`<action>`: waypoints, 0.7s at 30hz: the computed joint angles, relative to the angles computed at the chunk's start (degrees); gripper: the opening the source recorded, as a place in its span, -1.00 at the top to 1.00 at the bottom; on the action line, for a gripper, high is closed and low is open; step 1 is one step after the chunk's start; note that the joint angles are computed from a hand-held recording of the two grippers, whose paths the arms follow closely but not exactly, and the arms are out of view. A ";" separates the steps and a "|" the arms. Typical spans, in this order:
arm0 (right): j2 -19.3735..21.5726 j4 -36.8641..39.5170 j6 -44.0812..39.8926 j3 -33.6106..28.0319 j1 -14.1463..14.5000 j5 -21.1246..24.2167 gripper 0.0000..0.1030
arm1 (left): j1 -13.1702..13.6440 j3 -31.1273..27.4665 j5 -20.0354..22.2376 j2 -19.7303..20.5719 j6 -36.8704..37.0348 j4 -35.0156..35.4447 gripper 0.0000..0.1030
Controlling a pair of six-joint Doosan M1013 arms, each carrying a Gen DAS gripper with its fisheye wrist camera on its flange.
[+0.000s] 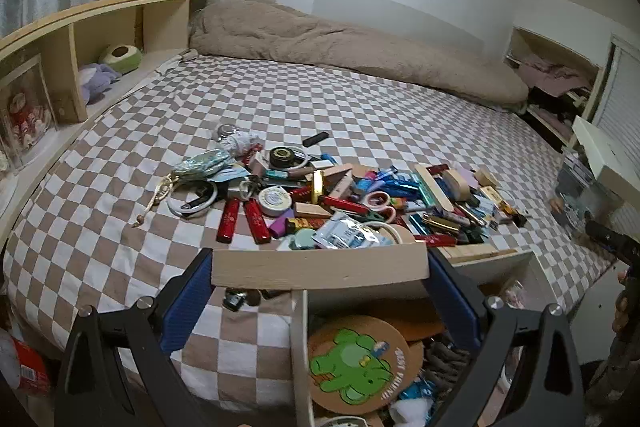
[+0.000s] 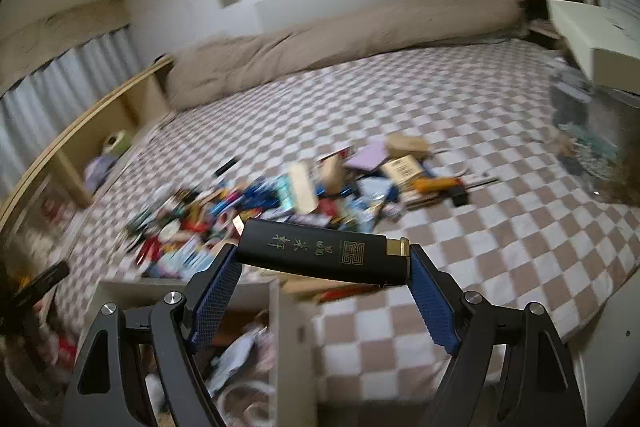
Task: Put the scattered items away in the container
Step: 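Carry the black case over the white box and open the right gripper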
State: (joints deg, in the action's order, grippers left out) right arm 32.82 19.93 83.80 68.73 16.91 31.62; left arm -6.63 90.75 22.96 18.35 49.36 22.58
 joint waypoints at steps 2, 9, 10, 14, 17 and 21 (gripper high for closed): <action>-0.17 0.69 -1.95 0.03 0.57 1.91 -0.61 | -0.23 0.14 -0.08 -0.08 1.09 -0.74 -0.95; 0.28 4.84 -11.47 -1.62 2.33 12.95 -0.61 | -0.72 0.66 -0.53 -0.27 3.25 -2.33 -0.95; 0.43 5.06 -12.88 -2.00 2.73 15.05 -0.61 | -0.74 0.69 -0.58 -0.30 3.30 -2.36 -0.95; 1.78 5.29 -18.27 -4.12 4.47 24.81 -0.61 | -0.70 1.09 -1.20 -0.59 4.04 -3.20 -0.95; 2.83 5.25 -21.54 -5.40 5.81 31.55 -0.61 | -0.69 1.42 -1.62 -0.80 4.73 -3.75 -0.94; 4.34 6.13 -23.23 -7.14 6.84 38.94 -0.61 | -0.59 1.74 -2.06 -1.03 5.30 -4.23 -0.95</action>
State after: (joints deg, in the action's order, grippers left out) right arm 37.17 26.06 60.58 61.58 23.75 70.56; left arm -7.22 92.49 20.90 17.32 54.67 18.35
